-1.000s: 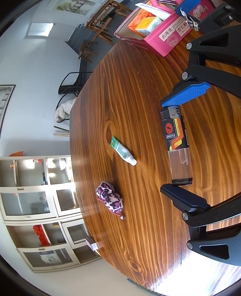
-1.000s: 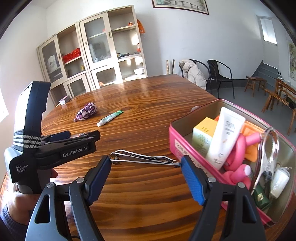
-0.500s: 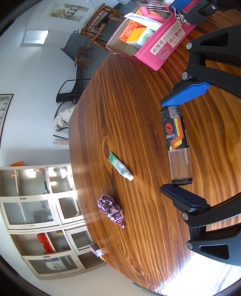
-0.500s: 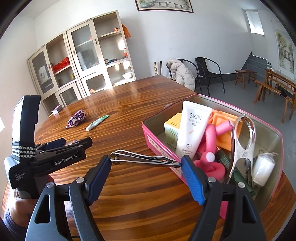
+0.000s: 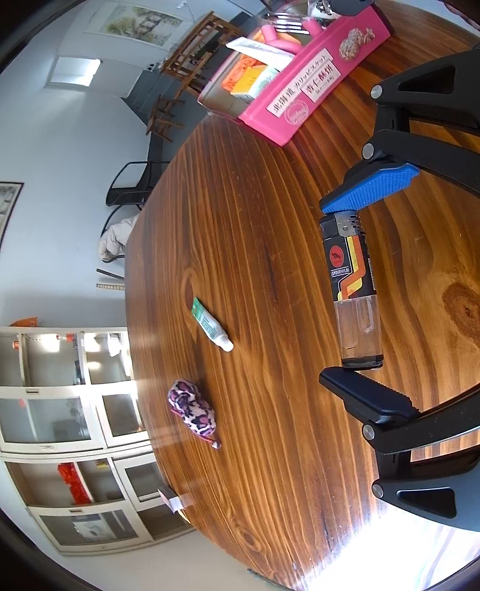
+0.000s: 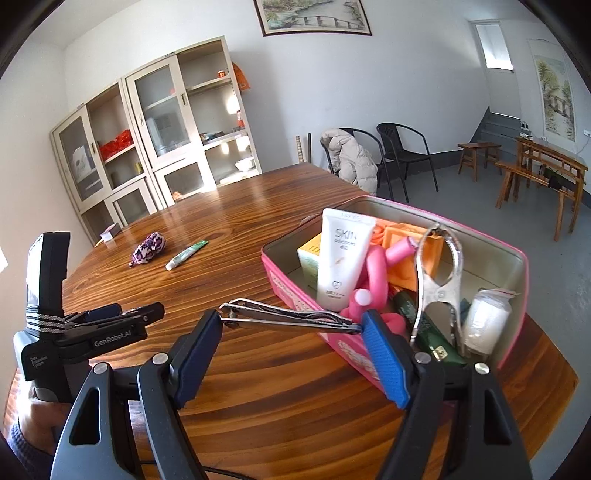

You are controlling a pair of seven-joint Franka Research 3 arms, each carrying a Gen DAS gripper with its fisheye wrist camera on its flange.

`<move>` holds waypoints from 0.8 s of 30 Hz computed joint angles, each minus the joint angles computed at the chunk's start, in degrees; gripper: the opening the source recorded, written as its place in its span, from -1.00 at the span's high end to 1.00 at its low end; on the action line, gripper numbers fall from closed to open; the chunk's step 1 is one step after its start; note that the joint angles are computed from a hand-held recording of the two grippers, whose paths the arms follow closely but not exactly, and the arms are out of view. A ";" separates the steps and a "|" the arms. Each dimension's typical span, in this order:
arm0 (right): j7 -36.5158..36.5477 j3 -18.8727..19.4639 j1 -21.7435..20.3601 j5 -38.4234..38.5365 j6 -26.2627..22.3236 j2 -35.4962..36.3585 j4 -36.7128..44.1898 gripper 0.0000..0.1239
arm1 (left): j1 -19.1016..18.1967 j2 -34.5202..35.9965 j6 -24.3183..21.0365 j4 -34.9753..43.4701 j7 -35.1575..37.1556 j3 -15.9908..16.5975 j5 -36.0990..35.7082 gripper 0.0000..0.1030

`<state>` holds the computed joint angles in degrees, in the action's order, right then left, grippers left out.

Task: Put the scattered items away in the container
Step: 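Carry the lighter and nail clipper over the pink tin with both grippers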

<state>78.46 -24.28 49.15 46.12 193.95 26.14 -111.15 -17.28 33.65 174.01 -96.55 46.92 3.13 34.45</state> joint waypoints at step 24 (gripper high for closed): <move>-15.91 2.10 -4.39 23.15 10.34 -4.17 -3.87 -0.30 | 6.75 6.98 -1.73 10.99 36.14 -23.49 -15.48 -0.66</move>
<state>62.55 -22.17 44.76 69.28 204.30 21.97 -115.02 -10.53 40.63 172.29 -85.56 83.06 -20.36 18.97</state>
